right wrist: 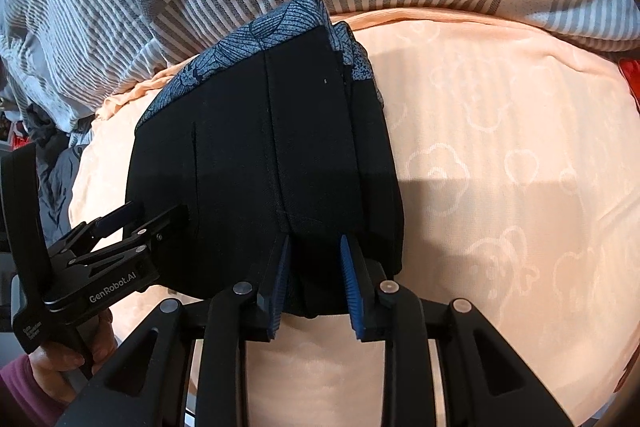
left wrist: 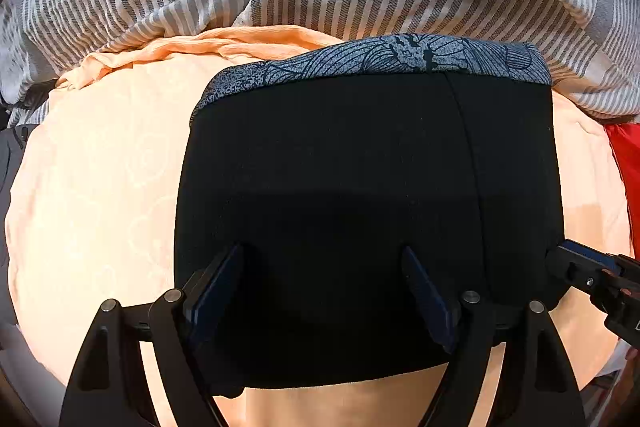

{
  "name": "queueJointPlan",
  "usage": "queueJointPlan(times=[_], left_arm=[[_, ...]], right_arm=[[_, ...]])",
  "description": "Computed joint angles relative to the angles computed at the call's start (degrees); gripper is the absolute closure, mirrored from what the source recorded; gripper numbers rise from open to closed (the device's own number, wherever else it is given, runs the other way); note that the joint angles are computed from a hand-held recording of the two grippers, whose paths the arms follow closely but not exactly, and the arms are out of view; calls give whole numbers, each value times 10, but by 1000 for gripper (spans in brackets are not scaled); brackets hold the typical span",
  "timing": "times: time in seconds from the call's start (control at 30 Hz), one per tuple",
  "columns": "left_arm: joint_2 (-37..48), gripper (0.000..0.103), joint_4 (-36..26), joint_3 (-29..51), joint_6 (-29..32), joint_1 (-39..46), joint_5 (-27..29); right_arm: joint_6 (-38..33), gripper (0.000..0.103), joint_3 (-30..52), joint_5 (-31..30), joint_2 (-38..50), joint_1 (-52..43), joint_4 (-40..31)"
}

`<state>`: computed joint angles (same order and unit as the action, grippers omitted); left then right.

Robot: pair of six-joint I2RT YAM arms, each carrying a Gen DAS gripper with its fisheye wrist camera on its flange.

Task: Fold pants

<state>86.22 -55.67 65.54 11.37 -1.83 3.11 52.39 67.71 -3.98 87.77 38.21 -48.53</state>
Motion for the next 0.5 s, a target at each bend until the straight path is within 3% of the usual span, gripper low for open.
queueJointPlan(times=[0.27, 0.5], left_arm=[[0, 21, -34, 27, 8, 18, 5], [38, 21, -47, 85, 28, 86, 10]], right_arm=[[-5, 72, 19, -8, -2, 0, -31], [-3, 59, 13, -18, -24, -17, -43]])
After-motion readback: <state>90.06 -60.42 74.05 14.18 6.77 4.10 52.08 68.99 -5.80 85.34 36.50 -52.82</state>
